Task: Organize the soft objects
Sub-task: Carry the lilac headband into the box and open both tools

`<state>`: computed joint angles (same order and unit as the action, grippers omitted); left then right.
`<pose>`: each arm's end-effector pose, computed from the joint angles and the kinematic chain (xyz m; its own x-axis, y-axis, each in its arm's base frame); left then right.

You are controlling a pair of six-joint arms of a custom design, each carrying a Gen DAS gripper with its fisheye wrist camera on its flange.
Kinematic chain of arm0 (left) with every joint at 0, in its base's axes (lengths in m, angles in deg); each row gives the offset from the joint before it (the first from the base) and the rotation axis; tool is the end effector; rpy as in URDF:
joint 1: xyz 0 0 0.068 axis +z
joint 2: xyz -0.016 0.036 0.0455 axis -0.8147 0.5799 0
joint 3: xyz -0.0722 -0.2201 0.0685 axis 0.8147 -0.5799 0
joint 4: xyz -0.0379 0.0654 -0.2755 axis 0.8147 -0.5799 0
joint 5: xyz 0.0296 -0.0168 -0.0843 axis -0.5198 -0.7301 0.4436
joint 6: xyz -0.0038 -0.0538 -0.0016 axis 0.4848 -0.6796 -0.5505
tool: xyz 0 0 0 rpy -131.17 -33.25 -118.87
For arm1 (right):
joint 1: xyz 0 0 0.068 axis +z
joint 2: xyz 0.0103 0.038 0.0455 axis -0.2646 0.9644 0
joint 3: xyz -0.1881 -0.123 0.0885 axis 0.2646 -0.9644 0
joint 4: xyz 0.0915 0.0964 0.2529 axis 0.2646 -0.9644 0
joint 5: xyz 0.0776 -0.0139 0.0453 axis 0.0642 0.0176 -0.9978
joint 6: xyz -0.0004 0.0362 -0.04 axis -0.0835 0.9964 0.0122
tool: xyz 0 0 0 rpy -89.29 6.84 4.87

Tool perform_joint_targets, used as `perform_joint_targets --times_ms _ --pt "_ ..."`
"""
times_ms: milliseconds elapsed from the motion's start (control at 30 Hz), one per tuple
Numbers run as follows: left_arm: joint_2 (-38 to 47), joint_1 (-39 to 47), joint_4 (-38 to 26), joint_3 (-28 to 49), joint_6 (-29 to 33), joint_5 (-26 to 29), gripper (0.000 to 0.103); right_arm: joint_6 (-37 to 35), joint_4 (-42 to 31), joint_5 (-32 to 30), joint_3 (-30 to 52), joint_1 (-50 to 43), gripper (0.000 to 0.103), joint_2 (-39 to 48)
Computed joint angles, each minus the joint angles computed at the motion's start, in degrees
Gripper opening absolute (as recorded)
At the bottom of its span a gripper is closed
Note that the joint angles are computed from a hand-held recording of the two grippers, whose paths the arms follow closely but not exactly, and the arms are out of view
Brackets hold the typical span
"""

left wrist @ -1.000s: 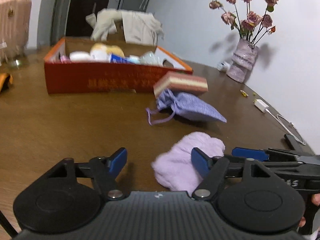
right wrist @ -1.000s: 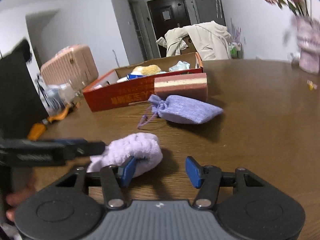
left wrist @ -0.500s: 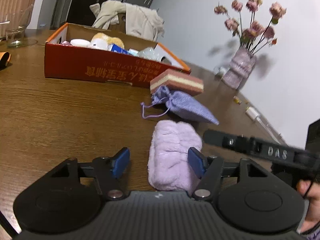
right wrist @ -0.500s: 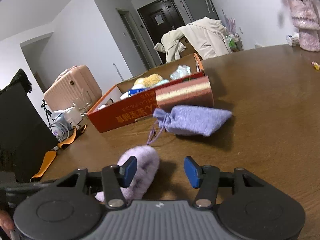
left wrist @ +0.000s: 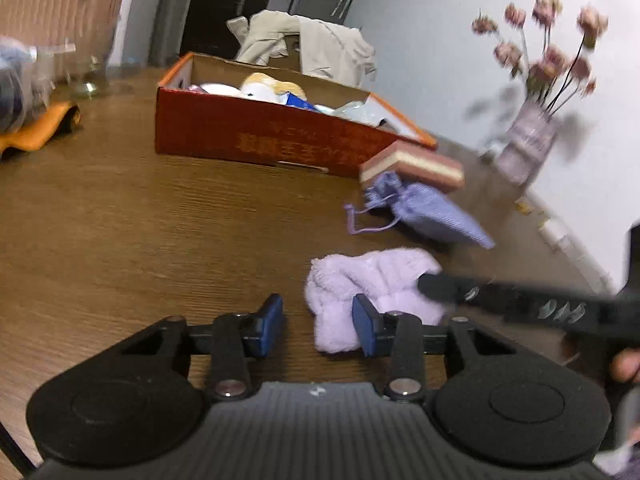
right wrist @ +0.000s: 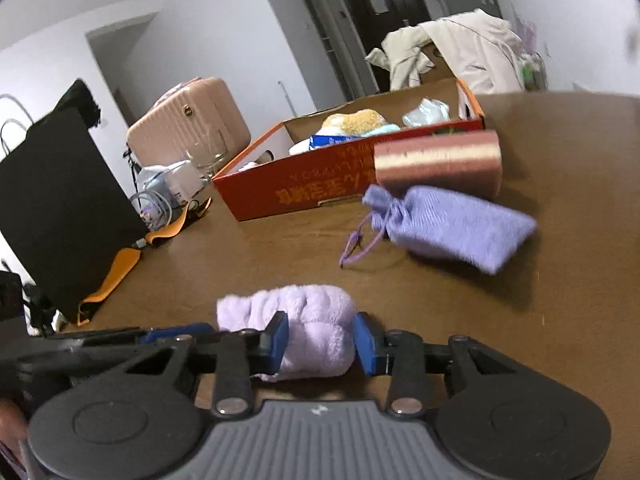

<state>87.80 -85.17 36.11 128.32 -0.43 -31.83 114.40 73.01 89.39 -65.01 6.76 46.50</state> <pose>0.3082 -0.1967 0.0794 -0.6577 0.2113 -0.7230 0.6080 0.7156 -0.3439 0.2063 0.0771 0.0689 -0.5689 0.3786 -0.7301 0.1068 0.9142 0.3908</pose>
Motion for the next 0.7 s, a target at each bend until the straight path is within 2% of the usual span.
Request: perform_joint_targets --times_ms 67,167,200,233,367,533,700 --pt "0.65 0.81 -0.44 1.10 -1.76 3.21 0.046 1.84 1.96 1.27 0.02 0.53 0.036 2.17" --pt "1.97 -0.16 -0.96 2.99 -0.46 2.15 0.046 3.93 4.89 1.86 0.28 0.80 0.031 4.89" --pt "2.59 -0.54 -1.86 3.94 0.04 1.76 0.044 4.28 5.29 2.61 0.25 1.41 0.027 5.20" --pt "3.08 -0.60 -2.04 4.32 0.44 2.17 0.038 4.50 5.89 2.88 0.30 1.78 0.026 5.74" --pt "2.43 -1.50 -1.93 3.68 1.72 1.74 0.029 5.44 4.94 5.45 0.04 3.15 0.023 4.65" --pt "1.37 -1.60 -4.86 5.79 1.88 2.73 0.027 5.56 0.65 8.32 -1.95 4.63 0.022 -3.57" --pt "1.49 -2.09 -6.85 11.67 3.39 4.76 0.027 -1.14 -9.00 8.31 -1.33 2.09 0.022 -17.43"
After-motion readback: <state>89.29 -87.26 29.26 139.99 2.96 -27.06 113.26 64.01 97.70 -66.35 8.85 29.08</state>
